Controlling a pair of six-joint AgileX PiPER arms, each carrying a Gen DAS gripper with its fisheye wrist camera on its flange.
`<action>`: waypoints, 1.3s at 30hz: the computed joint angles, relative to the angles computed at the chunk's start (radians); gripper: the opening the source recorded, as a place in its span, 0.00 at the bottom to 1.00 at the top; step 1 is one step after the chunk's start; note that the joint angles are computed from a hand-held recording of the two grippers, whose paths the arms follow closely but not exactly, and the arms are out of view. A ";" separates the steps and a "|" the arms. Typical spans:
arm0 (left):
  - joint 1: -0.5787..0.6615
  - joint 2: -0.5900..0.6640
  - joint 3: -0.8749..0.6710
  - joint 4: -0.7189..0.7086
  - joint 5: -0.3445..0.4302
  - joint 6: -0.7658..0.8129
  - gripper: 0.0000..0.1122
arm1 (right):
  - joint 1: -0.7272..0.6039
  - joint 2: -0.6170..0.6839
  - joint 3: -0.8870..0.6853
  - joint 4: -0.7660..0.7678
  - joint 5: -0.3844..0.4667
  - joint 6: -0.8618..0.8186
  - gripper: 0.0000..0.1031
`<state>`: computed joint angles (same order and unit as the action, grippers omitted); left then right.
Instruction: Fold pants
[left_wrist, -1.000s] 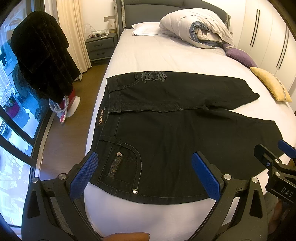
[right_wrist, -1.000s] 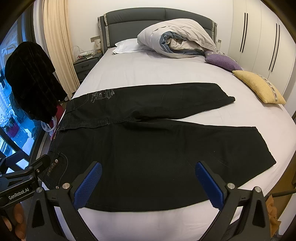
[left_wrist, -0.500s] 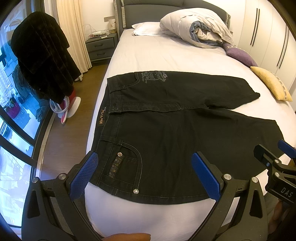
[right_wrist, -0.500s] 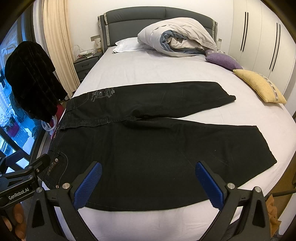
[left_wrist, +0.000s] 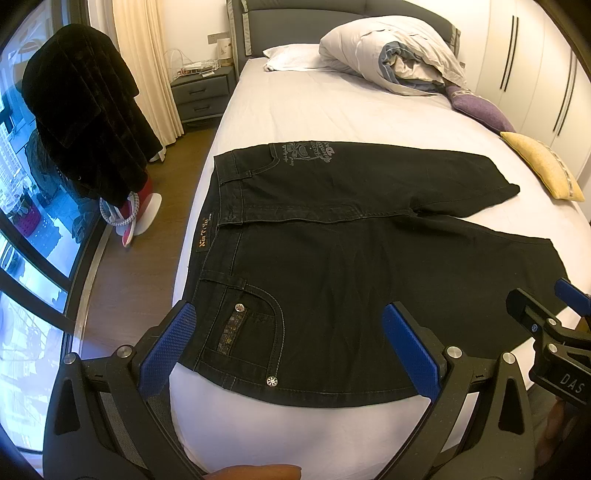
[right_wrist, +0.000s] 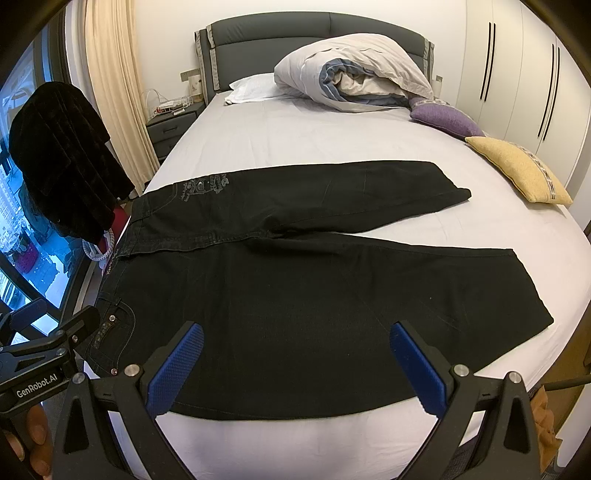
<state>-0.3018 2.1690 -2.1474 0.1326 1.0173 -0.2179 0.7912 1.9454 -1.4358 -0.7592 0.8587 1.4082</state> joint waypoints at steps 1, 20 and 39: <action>0.000 0.000 -0.001 0.000 0.001 0.000 0.92 | 0.002 0.003 -0.002 -0.001 0.001 0.002 1.00; -0.001 -0.009 0.024 0.003 -0.013 -0.003 0.92 | -0.001 0.002 -0.003 0.005 -0.001 -0.003 1.00; 0.012 -0.041 0.084 -0.002 -0.040 0.005 0.92 | -0.003 0.003 -0.003 0.011 -0.003 -0.007 1.00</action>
